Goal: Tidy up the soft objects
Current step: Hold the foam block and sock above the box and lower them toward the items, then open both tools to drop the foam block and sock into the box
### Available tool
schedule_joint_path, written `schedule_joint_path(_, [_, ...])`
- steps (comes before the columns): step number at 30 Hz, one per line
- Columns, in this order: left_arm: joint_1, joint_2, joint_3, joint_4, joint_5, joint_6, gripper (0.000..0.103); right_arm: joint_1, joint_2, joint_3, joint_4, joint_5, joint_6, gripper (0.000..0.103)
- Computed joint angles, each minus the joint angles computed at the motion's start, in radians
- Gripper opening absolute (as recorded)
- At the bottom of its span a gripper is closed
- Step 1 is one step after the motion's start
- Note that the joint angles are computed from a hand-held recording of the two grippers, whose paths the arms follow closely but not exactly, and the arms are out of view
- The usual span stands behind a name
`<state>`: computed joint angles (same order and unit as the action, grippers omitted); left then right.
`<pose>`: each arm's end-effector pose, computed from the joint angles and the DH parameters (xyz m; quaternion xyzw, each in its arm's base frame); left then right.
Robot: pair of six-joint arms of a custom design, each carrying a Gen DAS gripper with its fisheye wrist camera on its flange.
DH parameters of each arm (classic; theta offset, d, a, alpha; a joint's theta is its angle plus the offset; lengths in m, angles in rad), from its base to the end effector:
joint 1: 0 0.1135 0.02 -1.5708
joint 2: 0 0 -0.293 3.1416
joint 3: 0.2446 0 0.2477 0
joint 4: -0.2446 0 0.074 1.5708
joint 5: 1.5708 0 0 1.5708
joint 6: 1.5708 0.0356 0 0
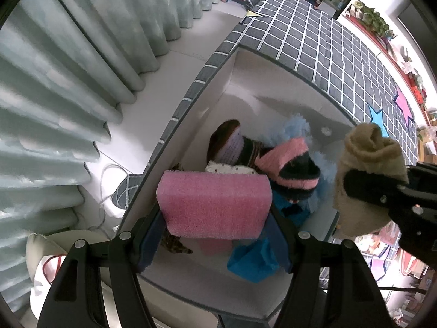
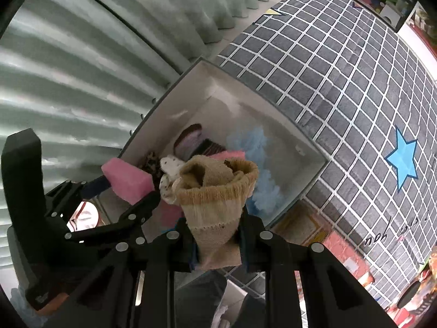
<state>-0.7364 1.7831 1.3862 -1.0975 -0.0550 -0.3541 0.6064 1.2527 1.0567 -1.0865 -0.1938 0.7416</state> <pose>0.2495 -0.2235 0.2531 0.1888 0.9809 0.0037 0.0469 0.1660 0.1235 0.2994 0.0527 0.9837 0.1640 0.0520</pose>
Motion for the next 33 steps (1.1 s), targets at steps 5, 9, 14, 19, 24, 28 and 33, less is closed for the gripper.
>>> schedule_joint_path(5, [-0.01,0.052,0.055,-0.005,-0.001,-0.004,0.072,-0.052,0.035,-0.002,0.024,-0.007,-0.033,0.023])
schedule_joint_path(9, [-0.015,0.089,0.088,-0.009,0.002,-0.012,0.072,-0.067,0.062,0.003,0.035,0.003,-0.056,0.023])
schedule_joint_path(14, [-0.023,0.116,0.104,-0.011,0.006,-0.016,0.072,-0.084,0.075,0.003,0.043,0.003,-0.073,0.023])
schedule_joint_path(19, [-0.028,0.127,0.109,-0.012,0.01,-0.025,0.072,-0.089,0.08,0.002,0.043,0.008,-0.081,0.023])
schedule_joint_path(24, [-0.029,0.134,0.118,-0.016,0.014,-0.029,0.072,-0.094,0.085,0.005,0.039,0.01,-0.084,0.023])
schedule_joint_path(28, [-0.03,0.122,0.11,-0.002,0.024,-0.035,0.073,-0.09,0.085,0.012,0.034,0.013,-0.082,0.023])
schedule_joint_path(33, [-0.025,0.091,0.08,0.016,0.049,-0.035,0.08,-0.081,0.058,0.013,0.026,0.021,-0.07,0.064])
